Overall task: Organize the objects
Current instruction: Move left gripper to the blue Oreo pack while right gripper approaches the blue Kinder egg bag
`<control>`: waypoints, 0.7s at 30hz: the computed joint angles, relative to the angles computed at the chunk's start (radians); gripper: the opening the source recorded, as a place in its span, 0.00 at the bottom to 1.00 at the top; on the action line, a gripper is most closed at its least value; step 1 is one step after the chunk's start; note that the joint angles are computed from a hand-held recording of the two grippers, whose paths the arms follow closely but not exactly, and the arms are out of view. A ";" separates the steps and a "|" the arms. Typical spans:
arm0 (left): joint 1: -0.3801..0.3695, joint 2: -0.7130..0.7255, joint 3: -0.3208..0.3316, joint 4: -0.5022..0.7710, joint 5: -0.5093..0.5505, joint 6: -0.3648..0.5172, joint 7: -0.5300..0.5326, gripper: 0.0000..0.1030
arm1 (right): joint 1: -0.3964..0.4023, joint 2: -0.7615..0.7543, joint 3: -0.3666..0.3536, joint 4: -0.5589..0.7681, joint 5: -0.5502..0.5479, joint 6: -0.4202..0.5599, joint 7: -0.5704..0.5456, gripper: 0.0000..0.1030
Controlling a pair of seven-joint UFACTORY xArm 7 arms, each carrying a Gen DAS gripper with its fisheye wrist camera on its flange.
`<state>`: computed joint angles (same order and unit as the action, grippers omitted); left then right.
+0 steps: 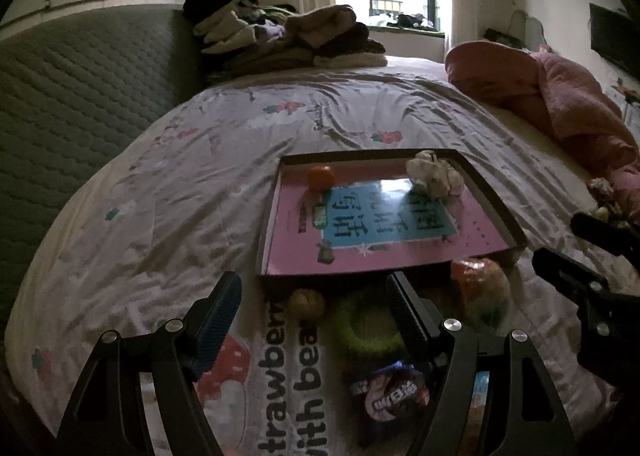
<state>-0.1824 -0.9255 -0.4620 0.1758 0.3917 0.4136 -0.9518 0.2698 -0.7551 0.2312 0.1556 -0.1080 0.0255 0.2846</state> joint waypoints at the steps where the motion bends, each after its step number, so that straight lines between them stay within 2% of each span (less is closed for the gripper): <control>1: -0.012 -0.006 0.004 -0.009 -0.006 0.004 -0.001 0.73 | 0.016 -0.017 -0.007 -0.018 0.005 0.004 0.003 0.60; 6: -0.059 -0.026 0.029 -0.043 -0.040 0.017 -0.005 0.73 | 0.066 -0.080 -0.018 -0.071 0.020 0.034 0.029 0.60; 12: -0.084 -0.012 -0.003 -0.053 -0.037 0.033 -0.026 0.73 | 0.108 -0.118 -0.023 -0.105 0.016 0.047 0.035 0.60; 18: -0.106 -0.025 -0.021 -0.062 -0.023 0.064 -0.068 0.73 | 0.115 -0.149 -0.012 -0.136 0.013 0.062 0.061 0.60; 21: -0.126 -0.026 0.006 -0.073 -0.026 0.056 -0.060 0.73 | 0.125 -0.165 -0.029 -0.147 0.012 0.076 0.060 0.60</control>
<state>-0.3088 -0.9516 -0.4562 0.1024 0.3653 0.4697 -1.0122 0.3952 -0.9200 0.2026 0.0084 -0.0960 0.1020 0.3447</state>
